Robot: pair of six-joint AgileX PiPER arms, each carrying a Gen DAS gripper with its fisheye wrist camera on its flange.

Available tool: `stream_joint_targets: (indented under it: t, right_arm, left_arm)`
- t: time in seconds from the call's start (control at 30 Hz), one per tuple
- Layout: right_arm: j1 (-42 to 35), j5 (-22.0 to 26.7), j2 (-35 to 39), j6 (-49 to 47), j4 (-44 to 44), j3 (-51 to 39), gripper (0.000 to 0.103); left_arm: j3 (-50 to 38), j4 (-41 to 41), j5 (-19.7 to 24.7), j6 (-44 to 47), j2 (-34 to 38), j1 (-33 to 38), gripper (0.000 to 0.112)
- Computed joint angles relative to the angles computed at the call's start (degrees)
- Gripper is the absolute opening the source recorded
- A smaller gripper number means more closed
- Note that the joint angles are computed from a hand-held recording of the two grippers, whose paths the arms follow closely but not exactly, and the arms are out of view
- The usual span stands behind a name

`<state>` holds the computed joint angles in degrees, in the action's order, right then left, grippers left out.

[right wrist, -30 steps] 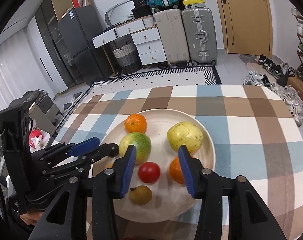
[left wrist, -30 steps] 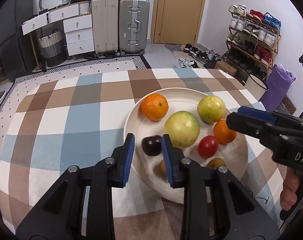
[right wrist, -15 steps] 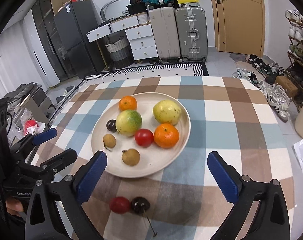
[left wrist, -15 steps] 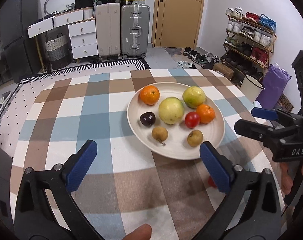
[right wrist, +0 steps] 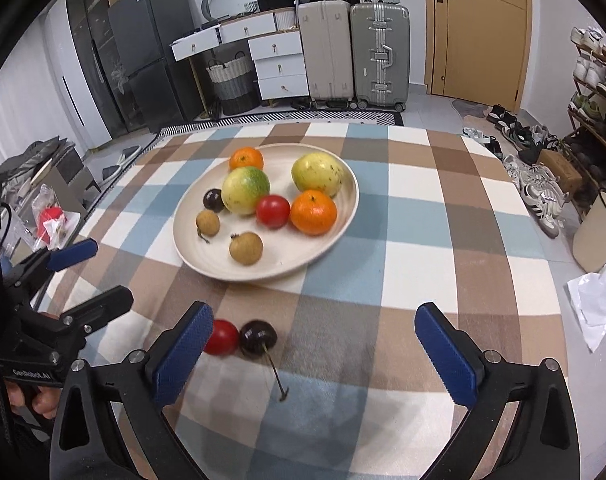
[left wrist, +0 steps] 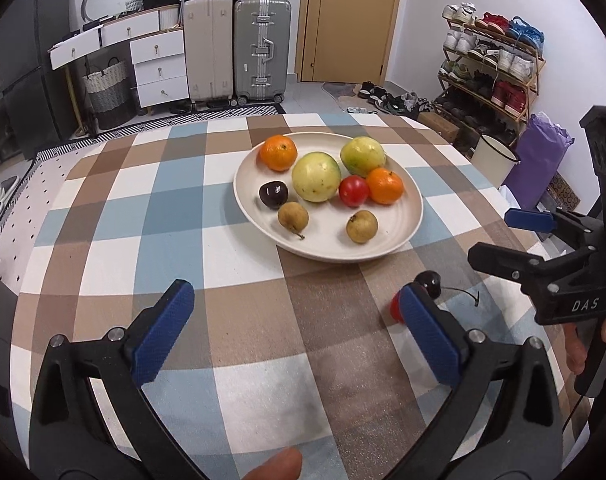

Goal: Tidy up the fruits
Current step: 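Withdraw both tools toward the remaining red tomato and dark cherry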

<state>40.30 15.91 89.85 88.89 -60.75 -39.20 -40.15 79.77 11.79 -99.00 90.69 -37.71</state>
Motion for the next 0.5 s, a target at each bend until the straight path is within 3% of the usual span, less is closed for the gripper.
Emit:
stream_joint_targets:
  t: [0.5]
  right_arm:
    - [2.48,-0.02,5.83,0.71,-1.03,0.52,0.102]
  left_arm:
    - [-0.32,8.88,-3.27,-8.50,3.69,-0.45,0.102]
